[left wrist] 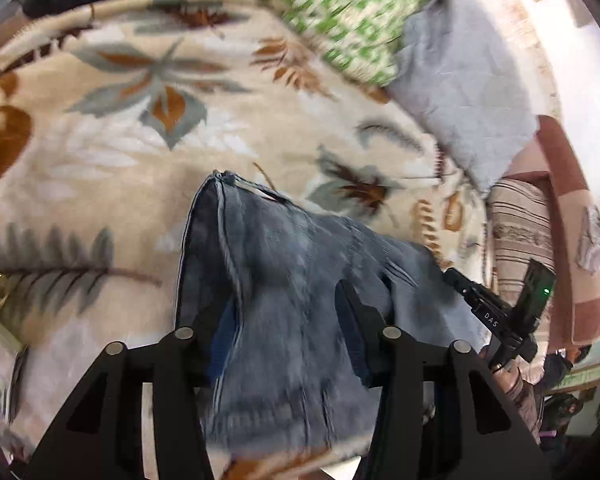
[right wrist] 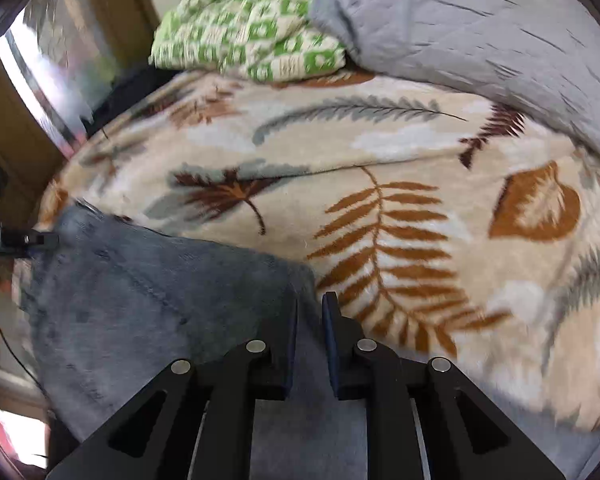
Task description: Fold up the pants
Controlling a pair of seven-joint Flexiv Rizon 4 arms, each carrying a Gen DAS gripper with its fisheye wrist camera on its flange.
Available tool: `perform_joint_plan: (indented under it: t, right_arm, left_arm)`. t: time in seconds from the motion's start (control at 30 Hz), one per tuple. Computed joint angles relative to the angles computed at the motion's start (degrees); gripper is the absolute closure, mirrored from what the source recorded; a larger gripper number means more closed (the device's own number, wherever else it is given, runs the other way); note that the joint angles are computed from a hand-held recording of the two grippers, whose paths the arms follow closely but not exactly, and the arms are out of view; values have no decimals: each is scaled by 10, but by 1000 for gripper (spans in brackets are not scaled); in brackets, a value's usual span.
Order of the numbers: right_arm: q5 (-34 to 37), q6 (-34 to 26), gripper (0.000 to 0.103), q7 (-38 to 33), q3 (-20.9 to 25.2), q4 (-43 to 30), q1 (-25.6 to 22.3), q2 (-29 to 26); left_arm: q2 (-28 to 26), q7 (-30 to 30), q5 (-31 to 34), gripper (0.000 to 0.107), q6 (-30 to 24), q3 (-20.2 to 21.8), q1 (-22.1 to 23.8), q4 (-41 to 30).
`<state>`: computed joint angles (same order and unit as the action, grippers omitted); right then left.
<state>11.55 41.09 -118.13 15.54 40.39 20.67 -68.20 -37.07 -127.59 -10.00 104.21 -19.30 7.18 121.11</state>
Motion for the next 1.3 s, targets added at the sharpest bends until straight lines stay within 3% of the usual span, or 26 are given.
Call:
perform_joint_plan:
  t: [0.13,0.23,0.33,0.5,0.63,0.67,0.7,0.73,0.77,0.83,0.9,1.0,1.1,1.23,1.3]
  right_arm:
    - [67,11,68,-43,52,122,-61,77]
    - [105,21,58,-86,73,214,-97,129]
    - [122,35,55,-130,81,290,-111,169]
    - [100,82,52,-189,72,382,-87,206]
    - [42,202,51,-203,41,447,-37,209]
    - [26,216,61,-200,38,453,-31,206]
    - [16,215,76,-197,42,453,-33,203]
    - [13,199,101,-193,53,447,-42,201]
    - [18,186,102,-198,75,442,-60,199]
    - [30,162,102,-213,100,435,-82,197]
    - [12,165,102,-191,77,443,-61,194]
    - [18,149,103,-162,83,431,-71,184]
    - [70,120,98,-152,112,405,-117,186]
    - [156,137,74,-116,109,376,-175,192]
    - [192,159,71,-84,96,366,-204,192]
  left_arm:
    - [-10,-51,59,42,107,-63,39,62]
    - [-50,-96,104,42,165,-84,43,69]
    - [-90,-135,129,42,201,-82,28,55]
    - [-137,-196,163,42,206,-86,39,24]
    - [-151,-228,170,46,211,-81,43,11]
    - [-147,-234,167,53,212,-76,39,9]
    - [-136,-237,161,61,209,-67,31,11]
    - [-125,-235,159,63,205,-58,24,11]
    - [-117,-232,154,63,197,-49,14,11]
    - [-89,-218,116,63,148,-11,-24,14]
    - [-93,-216,99,69,121,-9,-26,15]
    - [-118,-234,112,68,164,-33,-2,28]
    - [-95,-231,105,67,169,-12,-29,41]
    - [-92,-233,120,53,198,-15,-46,37]
    - [-96,-229,131,50,198,-21,-50,23]
